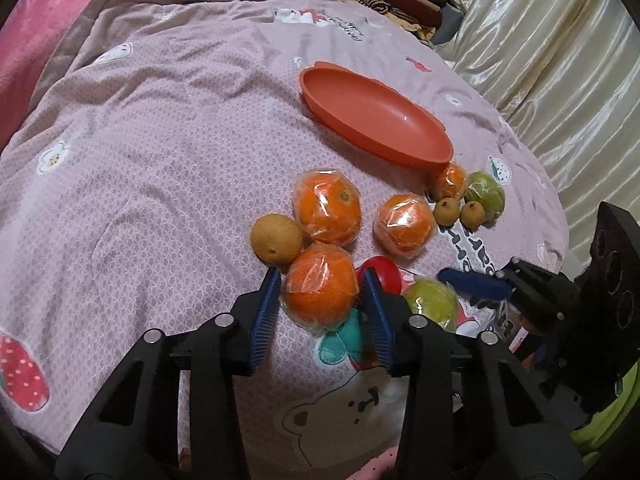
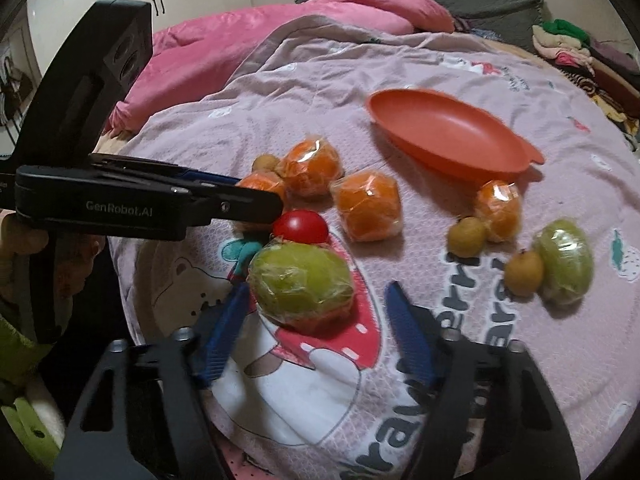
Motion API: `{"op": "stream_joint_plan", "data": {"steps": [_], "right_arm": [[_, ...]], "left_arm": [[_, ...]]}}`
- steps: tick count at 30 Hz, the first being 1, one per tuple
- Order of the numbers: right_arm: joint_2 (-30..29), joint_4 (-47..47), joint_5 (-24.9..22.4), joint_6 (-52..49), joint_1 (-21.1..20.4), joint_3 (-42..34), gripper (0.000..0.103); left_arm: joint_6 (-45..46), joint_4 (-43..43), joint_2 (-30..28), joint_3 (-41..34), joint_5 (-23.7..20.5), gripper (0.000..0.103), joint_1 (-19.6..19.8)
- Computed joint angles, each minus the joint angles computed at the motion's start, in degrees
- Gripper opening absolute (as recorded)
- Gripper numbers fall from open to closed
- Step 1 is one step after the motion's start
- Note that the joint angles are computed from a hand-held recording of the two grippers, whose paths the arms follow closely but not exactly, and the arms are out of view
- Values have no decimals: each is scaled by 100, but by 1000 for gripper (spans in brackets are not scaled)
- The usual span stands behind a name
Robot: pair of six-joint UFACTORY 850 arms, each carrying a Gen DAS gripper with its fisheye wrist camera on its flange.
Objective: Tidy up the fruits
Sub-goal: 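Grasp the bagged orange with the left tool while the right tool grasps the bagged green pomelo, then carry the bagged orange onto the orange plate with the left tool and release it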
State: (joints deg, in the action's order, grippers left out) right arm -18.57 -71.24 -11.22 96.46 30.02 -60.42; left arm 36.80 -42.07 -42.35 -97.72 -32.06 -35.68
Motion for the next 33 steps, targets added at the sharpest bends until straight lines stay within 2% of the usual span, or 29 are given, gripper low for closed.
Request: {"op": "stream_joint_plan", "data": {"steps": [7,14,22,25,33], "right_arm": [[-120,-574,153,368,-11,-63,49],[-20,-1572,312,1470,-71,58,49],[405,-2630,157,2823,-163,409,49],[541,-2852,21,3068,-206,510,49],[687,-2699,-166,2879,-335,572,49]], "left_arm": [[86,-62,-37,-36,-45,33,21],[122,-83,-33,-20,-21,32,14],[386,-347,93,90,-42,31,17],[453,-385,170,145,26,31,1],[524,-378,209,26,80,31,-44]]}}
